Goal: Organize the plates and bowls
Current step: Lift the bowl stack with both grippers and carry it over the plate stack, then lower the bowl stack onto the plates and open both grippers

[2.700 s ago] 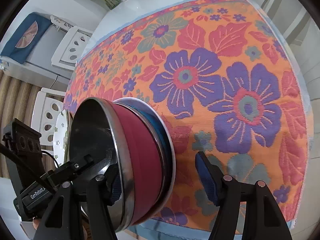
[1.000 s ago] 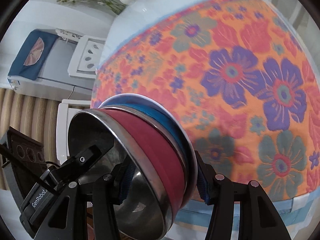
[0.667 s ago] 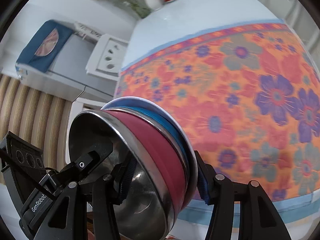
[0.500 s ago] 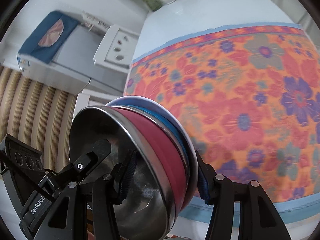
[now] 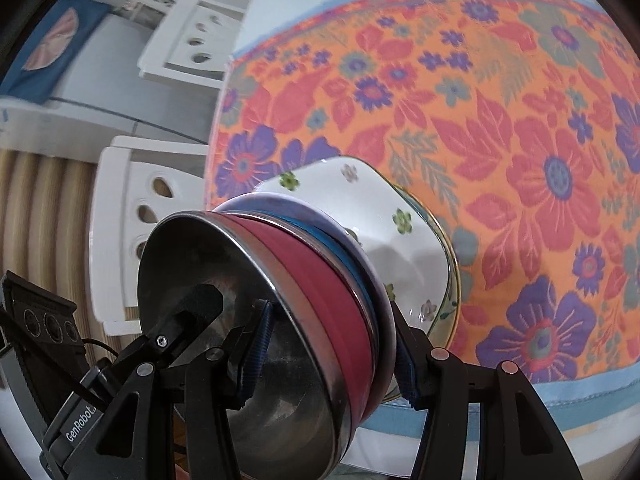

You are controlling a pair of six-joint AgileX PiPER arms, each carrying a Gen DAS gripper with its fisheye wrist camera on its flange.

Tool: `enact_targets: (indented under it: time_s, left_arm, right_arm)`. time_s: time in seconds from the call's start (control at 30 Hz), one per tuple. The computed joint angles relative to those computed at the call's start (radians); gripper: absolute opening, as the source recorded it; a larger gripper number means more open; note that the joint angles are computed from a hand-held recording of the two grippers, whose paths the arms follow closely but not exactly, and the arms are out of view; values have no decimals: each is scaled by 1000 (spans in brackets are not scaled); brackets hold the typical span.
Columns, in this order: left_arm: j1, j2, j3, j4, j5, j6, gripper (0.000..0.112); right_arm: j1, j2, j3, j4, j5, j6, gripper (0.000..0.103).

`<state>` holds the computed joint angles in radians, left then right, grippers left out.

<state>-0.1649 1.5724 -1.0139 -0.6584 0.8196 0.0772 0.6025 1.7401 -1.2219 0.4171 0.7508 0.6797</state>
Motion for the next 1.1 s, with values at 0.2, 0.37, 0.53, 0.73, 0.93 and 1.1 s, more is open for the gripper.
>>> enact_targets:
  time_s: [0.2, 0.37, 0.53, 0.73, 0.93, 1.1]
  left_arm:
    - [32, 53, -11, -43, 26, 100, 48]
    - [56, 88, -16, -73, 37, 152, 48]
    - [61, 84, -3, -100, 22, 220, 48]
    - [103, 35, 5, -146, 27, 336, 48]
    - [119, -89, 38, -134, 5, 420, 50]
    - [29, -272, 54, 82, -101, 256, 52]
  right_arm:
    - [7, 41, -21, -29, 6, 68, 53]
    - [2, 43, -3, -15, -16, 97, 53]
    - [16, 15, 8, -79, -30, 173, 53]
    - [56, -65, 41, -210, -48, 279, 53]
    - [200, -172, -41, -454, 121, 421, 56]
    - [402, -163, -216, -776, 396, 556, 73]
